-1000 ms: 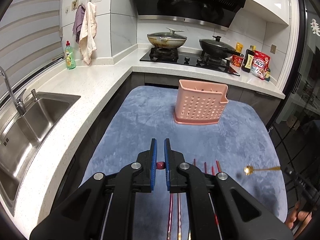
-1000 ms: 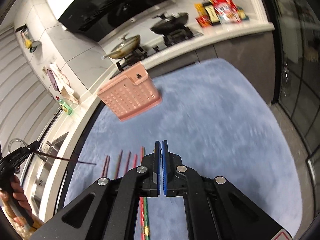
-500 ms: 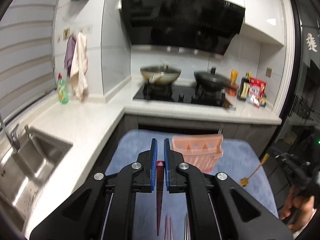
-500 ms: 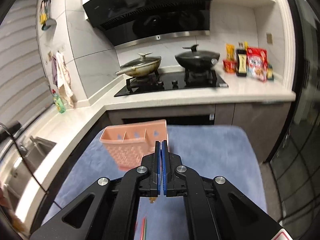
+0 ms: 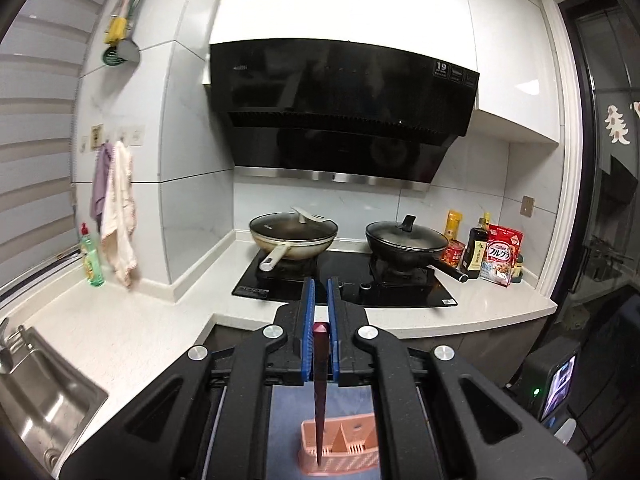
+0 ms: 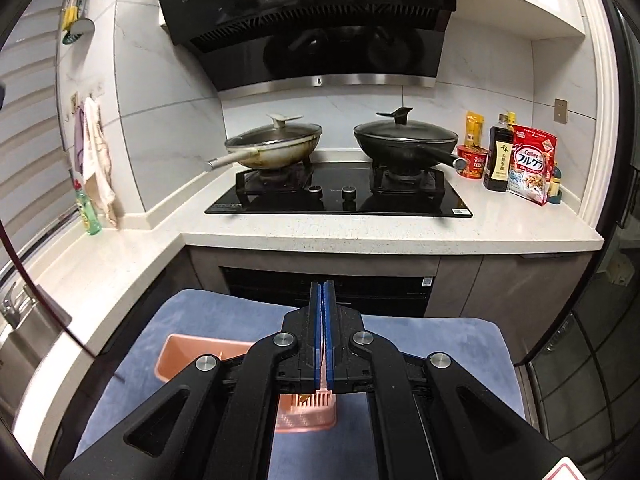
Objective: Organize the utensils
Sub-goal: 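Lower spoon and chopstick into the pink basket and open both tools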
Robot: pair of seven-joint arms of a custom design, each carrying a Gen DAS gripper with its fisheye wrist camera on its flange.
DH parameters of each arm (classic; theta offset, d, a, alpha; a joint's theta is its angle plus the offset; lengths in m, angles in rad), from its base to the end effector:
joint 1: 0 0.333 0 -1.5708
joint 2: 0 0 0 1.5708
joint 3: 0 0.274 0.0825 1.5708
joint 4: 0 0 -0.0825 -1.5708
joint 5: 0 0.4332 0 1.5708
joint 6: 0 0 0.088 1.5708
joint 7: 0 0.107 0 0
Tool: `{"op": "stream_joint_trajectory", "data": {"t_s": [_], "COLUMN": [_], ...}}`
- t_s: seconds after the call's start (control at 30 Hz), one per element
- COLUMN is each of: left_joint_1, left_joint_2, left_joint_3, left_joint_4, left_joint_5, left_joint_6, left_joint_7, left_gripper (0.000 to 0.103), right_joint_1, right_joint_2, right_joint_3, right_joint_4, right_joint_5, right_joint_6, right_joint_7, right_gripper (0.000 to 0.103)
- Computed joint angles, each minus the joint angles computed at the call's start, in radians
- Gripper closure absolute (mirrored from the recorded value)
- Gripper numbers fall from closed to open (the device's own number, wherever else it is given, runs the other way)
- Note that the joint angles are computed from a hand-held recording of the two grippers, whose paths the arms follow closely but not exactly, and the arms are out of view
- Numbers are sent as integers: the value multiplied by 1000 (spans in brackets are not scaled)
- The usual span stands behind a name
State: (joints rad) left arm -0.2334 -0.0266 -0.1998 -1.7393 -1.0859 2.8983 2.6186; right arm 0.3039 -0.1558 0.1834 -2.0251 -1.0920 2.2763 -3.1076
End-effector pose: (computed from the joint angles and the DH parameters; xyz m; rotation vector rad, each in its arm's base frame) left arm 0.6056 -0.2237 0.6393 -1.0259 1.8924 -1.5222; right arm 0.5427 0.2675 0.5161 -1.1576 2.0169 -1.0925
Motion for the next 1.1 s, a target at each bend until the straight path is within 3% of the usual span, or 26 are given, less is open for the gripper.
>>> {"op": "stream_joint_trajectory", "data": {"t_s": [0.33, 0.6, 0.7, 0.77, 0.83, 0.93, 1.03, 1.1], "left_joint_1": [43, 89, 93, 102, 116, 105, 82, 63], "left_joint_2": [202, 236, 222, 201, 159, 94, 0, -72], "left_joint_3": [-82, -121, -118, -123, -131, -106, -64, -29], "left_joint_4": [135, 136, 113, 85, 41, -27, -133, -224], "left_joint_5": [206, 311, 344, 330, 275, 247, 199, 166], "left_joint_6": [48, 18, 16, 34, 44, 35, 30, 28], "left_joint_7": [-152, -246, -291, -289, -244, -216, -166, -127], "left_gripper": [97, 94, 74, 52, 51, 47, 40, 37], "right_joint_1": [-1, 3, 2, 0, 1, 3, 7, 12], "right_joint_2": [119, 125, 96, 69, 33, -32, -122, -182], "right_joint_3": [-58, -83, -77, -66, -49, -19, 21, 50], "right_joint_4": [40, 16, -4, -20, -41, -85, -162, -216], "right_joint_5": [23, 30, 22, 13, -1, 4, 23, 47], "right_joint_6": [101, 150, 143, 133, 113, 92, 86, 83], "right_joint_7": [-6, 16, 33, 43, 57, 66, 101, 117], "right_gripper": [101, 99, 95, 87, 77, 71, 60, 58]}}
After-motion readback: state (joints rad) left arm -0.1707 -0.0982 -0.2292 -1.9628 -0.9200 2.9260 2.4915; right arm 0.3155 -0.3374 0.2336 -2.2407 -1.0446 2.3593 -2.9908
